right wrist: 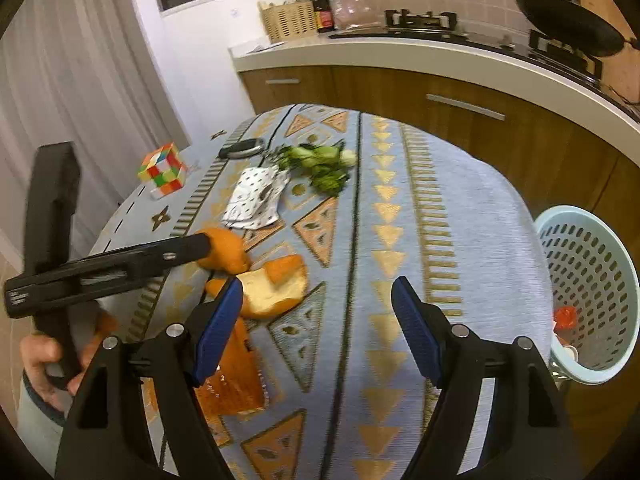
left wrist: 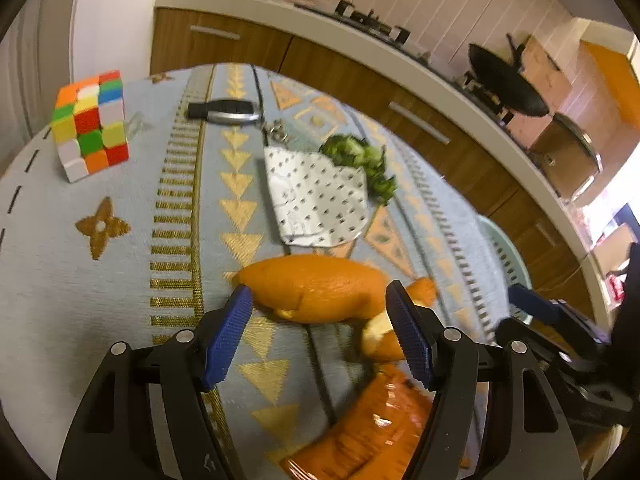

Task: Collect trash
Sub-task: 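Move both tools back over the table toward the orange peels and bread, then grasp an orange peel with the left tool while the right tool grasps the bread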

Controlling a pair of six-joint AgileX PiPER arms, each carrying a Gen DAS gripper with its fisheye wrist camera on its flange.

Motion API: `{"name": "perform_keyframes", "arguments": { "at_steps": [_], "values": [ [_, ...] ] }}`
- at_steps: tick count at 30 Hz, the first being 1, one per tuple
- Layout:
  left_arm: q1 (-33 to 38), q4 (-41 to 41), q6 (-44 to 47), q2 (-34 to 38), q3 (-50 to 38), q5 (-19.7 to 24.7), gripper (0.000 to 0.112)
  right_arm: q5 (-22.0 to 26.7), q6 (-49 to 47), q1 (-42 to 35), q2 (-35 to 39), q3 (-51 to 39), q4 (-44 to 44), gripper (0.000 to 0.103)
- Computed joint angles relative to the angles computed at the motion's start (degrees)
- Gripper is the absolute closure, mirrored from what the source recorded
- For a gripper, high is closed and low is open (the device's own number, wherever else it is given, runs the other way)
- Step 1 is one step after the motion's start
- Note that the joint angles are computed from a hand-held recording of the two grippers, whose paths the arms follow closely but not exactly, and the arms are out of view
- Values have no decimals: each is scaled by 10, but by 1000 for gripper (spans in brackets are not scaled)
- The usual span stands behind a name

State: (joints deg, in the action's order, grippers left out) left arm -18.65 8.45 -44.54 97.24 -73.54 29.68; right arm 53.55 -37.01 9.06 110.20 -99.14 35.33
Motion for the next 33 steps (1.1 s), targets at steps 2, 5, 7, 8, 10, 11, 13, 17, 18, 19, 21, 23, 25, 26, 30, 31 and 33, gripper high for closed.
{"name": "perform_keyframes", "arguments": {
  "at_steps": [2, 5, 7, 8, 10, 11, 13, 17, 18, 19, 21, 23, 25, 26, 30, 31, 33],
  "values": [
    [3, 1, 6, 15, -9, 0, 40, 1, 1, 4, 2, 0, -5, 31],
    [0, 24, -8, 28, -23, 4, 39, 4, 3, 10, 10, -7, -13, 31],
    [-4, 43, -22, 37, -36, 10, 39, 5, 5, 15, 13, -8, -17, 31],
    [-8, 54, -27, 44, -46, 17, 39, 8, 5, 17, 17, -12, -17, 31],
    [-14, 74, -40, 51, -52, 18, 43, 11, 5, 22, 21, -13, -19, 31],
    [-17, 83, -45, 52, -52, 15, 47, 11, 6, 26, 24, -15, -22, 31],
    [-16, 66, -26, 50, -43, -5, 60, 13, 7, 30, 29, -17, -24, 31],
    [-14, 71, -40, 37, -14, -46, 74, 18, 14, 42, 43, -27, -33, 31],
    [-10, 67, -42, 28, 1, -68, 77, 19, 16, 44, 49, -31, -34, 30],
    [-7, 66, -46, 22, 11, -84, 82, 23, 19, 46, 55, -37, -36, 30],
    [1, 73, -72, 2, 46, -127, 85, 29, 26, 49, 67, -48, -39, 30],
    [8, 87, -107, -11, 73, -162, 86, 38, 34, 53, 83, -66, -40, 30],
    [10, 111, -143, -18, 87, -178, 86, 38, 41, 59, 89, -72, -46, 30],
    [11, 126, -164, -20, 93, -186, 86, 35, 45, 64, 94, -76, -52, 30],
    [3, 217, -257, -24, 97, -186, 86, -1, 46, 84, 89, -61, -73, 30],
    [2, 229, -269, -24, 98, -187, 86, -11, 46, 89, 89, -57, -77, 31],
    [3, 241, -280, -25, 101, -190, 86, -32, 39, 94, 84, -46, -79, 38]
  ]
}}
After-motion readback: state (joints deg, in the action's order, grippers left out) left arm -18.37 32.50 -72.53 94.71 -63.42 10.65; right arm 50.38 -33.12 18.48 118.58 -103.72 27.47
